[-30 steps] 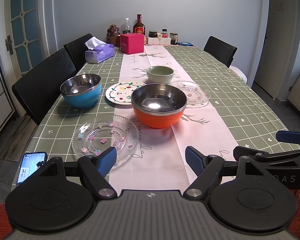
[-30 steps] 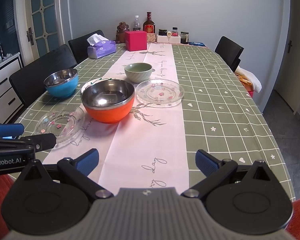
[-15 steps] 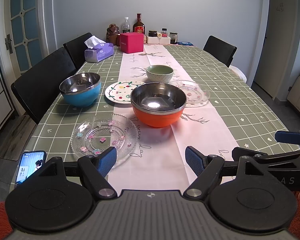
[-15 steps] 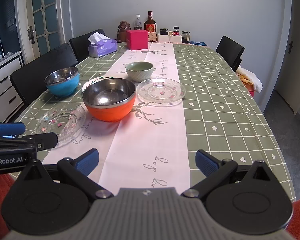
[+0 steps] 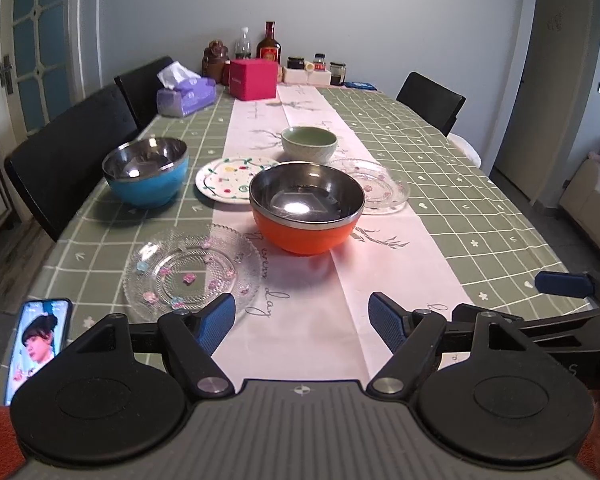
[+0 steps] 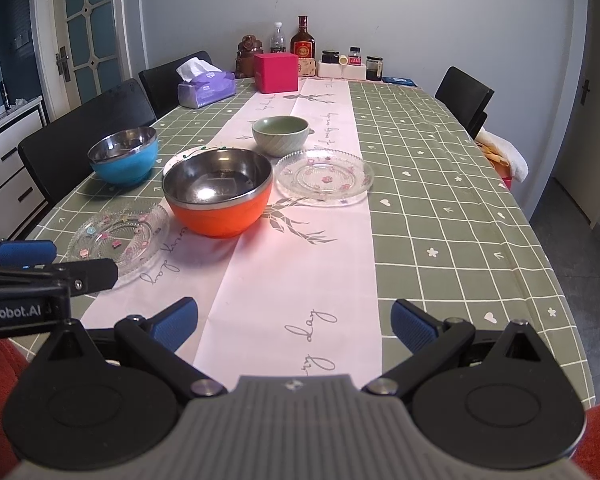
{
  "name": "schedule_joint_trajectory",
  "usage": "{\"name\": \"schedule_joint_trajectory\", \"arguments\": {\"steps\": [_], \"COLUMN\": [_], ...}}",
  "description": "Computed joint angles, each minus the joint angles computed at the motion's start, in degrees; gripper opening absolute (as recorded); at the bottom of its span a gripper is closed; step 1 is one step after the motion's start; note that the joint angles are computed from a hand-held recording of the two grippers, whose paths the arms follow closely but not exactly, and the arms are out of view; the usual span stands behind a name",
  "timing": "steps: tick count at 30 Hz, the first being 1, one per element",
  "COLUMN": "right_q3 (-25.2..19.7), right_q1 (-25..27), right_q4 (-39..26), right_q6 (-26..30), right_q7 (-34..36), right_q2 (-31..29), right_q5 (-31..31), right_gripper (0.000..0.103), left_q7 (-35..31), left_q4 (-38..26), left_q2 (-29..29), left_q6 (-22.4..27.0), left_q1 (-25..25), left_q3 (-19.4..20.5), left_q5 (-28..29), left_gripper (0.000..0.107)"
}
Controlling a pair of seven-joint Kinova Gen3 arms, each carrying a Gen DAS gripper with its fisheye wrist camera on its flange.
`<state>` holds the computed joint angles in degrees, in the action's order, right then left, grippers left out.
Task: Organize plates and bowls
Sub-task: 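Reach both grippers to the orange bowl rim and close on it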
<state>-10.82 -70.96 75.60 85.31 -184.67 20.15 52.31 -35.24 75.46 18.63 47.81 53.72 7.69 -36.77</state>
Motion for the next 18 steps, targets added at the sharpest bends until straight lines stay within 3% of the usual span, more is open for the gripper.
{"name": "schedule_joint_trajectory", "arguments": {"steps": [5,10,13,15,18], "right_q3": [-0.5,-0.8,-0.1,0.5,2.1], "right_q1": [3.6,9.2,11.2,12.8,14.6], "right_q4": [4.7,5.1,3.7,1.5,-1.3], "right_q6": [-7.8,-15.2,-17.4,-18.1,-19.0], "right_q7": [0.7,7.3,11.1,15.1,19.1], "right_q2": [-3.0,-4.3,-3.7,-2.9,-1.6], "right_q5": [0.5,-1.2,-1.5,-2.9,-4.4], "right_gripper": [0.1,0.1,0.1,0.1,0.1], "left_q7": [-7.4,-9.6,-5.4,-6.3,-11.2], "left_q4": [-0.8,-3.5,-8.1,-11.3,-17.5], "left_q2": [0.1,1.9,5.1,7.0,9.9], "left_q6": [-4.1,-7.1,-4.4,-2.9,0.2], "left_q1": [-5.2,-6.1,-1.4,-2.0,-5.8], "left_q3": [1.5,-0.3,-5.8,-5.5,-3.3], "left_q5": [7.0,8.5,4.3,4.1,8.9], "left_gripper": [0.088,0.079,0.07,0.069,0.069]}}
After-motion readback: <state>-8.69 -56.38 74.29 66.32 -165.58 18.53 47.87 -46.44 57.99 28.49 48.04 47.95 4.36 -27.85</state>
